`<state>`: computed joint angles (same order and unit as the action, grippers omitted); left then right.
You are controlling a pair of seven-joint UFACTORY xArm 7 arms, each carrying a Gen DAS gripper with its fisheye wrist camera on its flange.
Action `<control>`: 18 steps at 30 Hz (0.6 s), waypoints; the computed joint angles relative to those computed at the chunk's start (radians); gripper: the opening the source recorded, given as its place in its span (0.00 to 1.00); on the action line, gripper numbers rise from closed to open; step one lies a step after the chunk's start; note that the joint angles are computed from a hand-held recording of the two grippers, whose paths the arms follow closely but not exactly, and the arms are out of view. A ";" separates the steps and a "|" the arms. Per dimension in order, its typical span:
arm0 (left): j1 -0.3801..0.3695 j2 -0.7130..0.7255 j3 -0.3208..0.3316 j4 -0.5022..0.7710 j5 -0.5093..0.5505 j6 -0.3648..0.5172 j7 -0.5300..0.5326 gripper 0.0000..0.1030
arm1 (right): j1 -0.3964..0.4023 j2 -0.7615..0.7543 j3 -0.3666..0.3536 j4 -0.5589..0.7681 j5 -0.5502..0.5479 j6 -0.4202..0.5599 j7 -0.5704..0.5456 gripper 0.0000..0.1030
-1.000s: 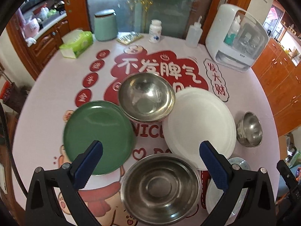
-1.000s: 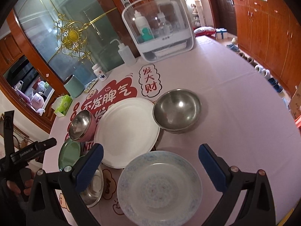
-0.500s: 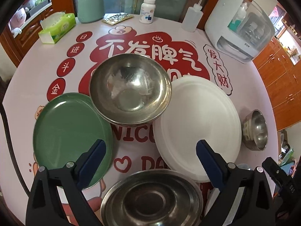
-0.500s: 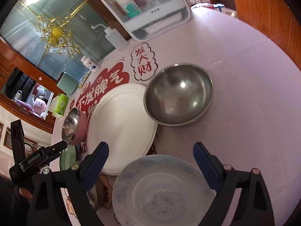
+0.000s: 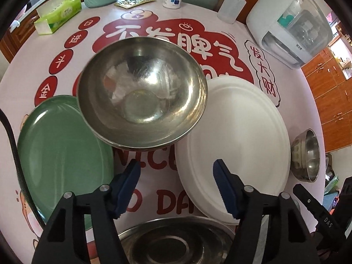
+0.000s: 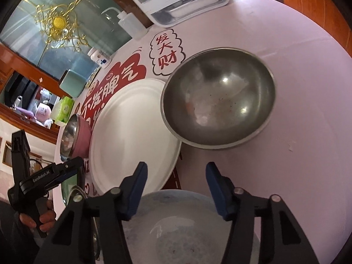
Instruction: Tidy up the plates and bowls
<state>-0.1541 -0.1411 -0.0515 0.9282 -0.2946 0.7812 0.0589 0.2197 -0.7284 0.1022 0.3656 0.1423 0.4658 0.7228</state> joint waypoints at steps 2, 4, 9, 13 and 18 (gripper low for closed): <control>-0.002 0.010 0.000 0.002 -0.006 0.000 0.006 0.60 | 0.010 0.016 -0.011 0.002 0.007 -0.009 -0.012 0.47; -0.002 0.019 0.001 0.005 -0.015 0.003 0.012 0.53 | 0.013 0.039 -0.014 0.010 0.010 -0.010 -0.020 0.45; -0.001 0.045 -0.004 0.016 -0.010 0.012 0.014 0.40 | 0.007 0.069 -0.010 0.017 0.007 -0.021 -0.030 0.37; 0.000 0.063 -0.007 0.024 -0.016 0.011 0.017 0.38 | 0.012 0.084 -0.019 0.016 0.012 -0.043 -0.045 0.33; 0.000 0.079 -0.010 0.033 -0.023 0.017 0.027 0.38 | 0.024 0.097 -0.026 0.017 0.023 -0.064 -0.065 0.31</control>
